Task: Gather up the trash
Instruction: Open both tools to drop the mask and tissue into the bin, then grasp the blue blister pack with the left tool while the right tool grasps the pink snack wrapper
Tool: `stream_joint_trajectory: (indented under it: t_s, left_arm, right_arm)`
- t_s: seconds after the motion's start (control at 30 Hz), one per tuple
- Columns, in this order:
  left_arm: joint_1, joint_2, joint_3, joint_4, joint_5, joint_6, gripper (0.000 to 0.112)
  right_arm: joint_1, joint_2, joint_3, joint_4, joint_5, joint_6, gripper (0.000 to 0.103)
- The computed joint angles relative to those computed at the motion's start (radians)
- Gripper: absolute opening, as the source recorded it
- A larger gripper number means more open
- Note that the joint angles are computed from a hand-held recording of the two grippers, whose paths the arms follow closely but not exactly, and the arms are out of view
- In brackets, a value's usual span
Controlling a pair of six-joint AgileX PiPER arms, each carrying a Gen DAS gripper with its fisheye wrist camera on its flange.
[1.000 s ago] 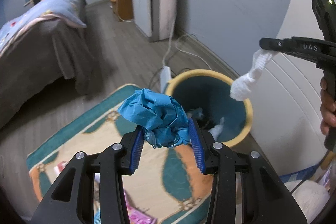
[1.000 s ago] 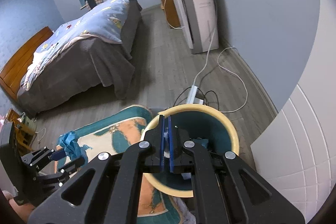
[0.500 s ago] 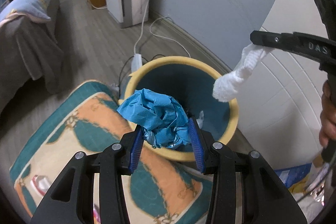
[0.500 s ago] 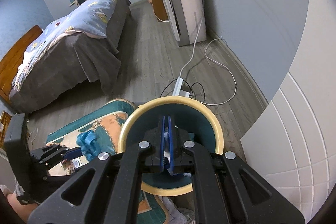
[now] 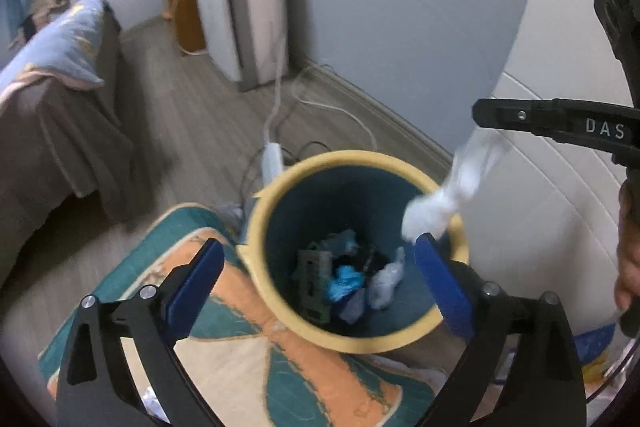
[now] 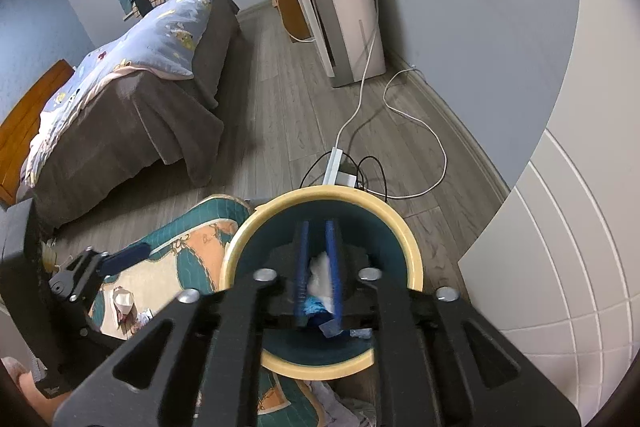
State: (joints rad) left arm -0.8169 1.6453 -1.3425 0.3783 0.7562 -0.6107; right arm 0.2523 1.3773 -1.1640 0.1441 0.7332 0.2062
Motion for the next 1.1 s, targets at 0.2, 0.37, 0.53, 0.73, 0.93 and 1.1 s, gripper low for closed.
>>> stream_joint_trajectory:
  t_s: [0.2, 0.37, 0.53, 0.73, 0.93, 1.1]
  left_arm:
    - [-0.01, -0.07, 0.068, 0.061, 0.024, -0.081, 0.097]
    - [0.003, -0.161, 0.143, 0.067, 0.028, -0.126, 0.097]
    - [0.048, -0.31, 0.25, 0.024, 0.029, -0.155, 0.097]
    - [0.056, -0.458, 0.344, 0.118, 0.134, -0.266, 0.097]
    - [0.04, -0.609, 0.417, 0.182, 0.291, -0.314, 0.097]
    - [0.098, -0.744, 0.461, 0.152, 0.356, -0.286, 0.097]
  right_arm:
    - [0.024, -0.027, 0.001, -0.058, -0.006, 0.059, 0.084]
    - [0.066, -0.043, -0.016, -0.129, 0.01, 0.12, 0.097]
    - [0.12, -0.049, -0.034, -0.192, 0.039, 0.187, 0.097]
    - [0.229, -0.043, -0.071, -0.248, 0.072, 0.258, 0.097]
    - [0.4, -0.007, -0.131, -0.326, 0.107, 0.35, 0.097]
    - [0.542, 0.045, -0.178, -0.378, 0.134, 0.434, 0.097]
